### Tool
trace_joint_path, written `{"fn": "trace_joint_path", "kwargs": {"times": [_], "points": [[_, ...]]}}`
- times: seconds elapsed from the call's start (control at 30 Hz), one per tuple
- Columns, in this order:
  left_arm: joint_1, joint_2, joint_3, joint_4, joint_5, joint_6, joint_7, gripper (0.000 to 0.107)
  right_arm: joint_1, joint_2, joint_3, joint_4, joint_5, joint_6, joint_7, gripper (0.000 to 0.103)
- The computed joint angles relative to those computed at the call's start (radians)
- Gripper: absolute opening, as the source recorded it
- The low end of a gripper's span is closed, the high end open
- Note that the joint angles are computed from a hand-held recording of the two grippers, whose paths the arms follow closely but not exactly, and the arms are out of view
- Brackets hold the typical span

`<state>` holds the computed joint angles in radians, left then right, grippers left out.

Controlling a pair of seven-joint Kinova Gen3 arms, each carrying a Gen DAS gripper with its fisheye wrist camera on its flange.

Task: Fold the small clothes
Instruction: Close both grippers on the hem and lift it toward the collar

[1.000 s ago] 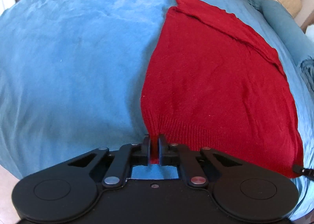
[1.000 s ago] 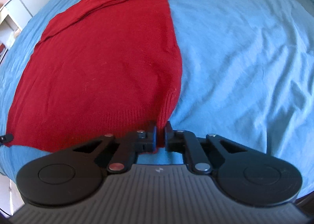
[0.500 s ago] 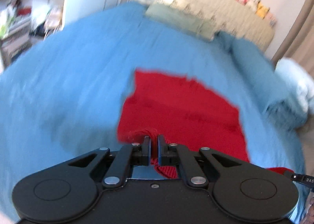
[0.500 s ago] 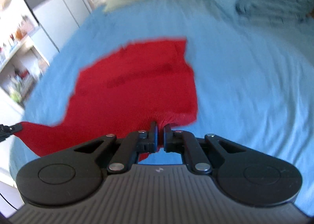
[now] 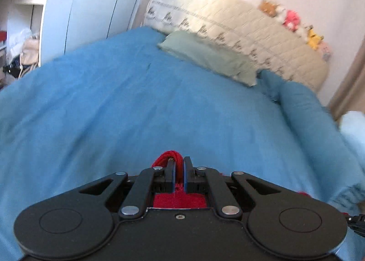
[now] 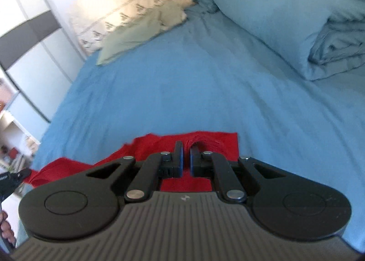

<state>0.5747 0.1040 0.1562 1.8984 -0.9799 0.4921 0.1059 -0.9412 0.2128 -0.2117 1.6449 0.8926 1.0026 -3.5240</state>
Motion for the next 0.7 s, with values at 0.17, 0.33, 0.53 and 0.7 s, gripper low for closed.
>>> {"fn": "trace_joint_path", "kwargs": {"times": [0.17, 0.33, 0.53, 0.7], "points": [[0.015, 0.105, -0.074, 0.0, -0.037, -0.048, 0.027, 0.005, 0.055, 0.122, 0.074, 0.048, 0.03, -0.17, -0.039, 0.021], [0.053, 0.134, -0.137, -0.003, -0.056, -0.063, 0.071, 0.005, 0.045, 0.152, 0.132, 0.085, 0.073, -0.258, -0.094, 0.021], [0.082, 0.228, -0.173, -0.102, 0.001, -0.031, 0.01, 0.007, 0.066, 0.196, 0.159, 0.077, 0.066, -0.313, -0.011, 0.024], [0.212, 0.238, -0.27, -0.087, -0.154, 0.009, 0.157, 0.088, -0.012, 0.22, 0.217, 0.095, 0.183, -0.308, -0.075, 0.094]]}}
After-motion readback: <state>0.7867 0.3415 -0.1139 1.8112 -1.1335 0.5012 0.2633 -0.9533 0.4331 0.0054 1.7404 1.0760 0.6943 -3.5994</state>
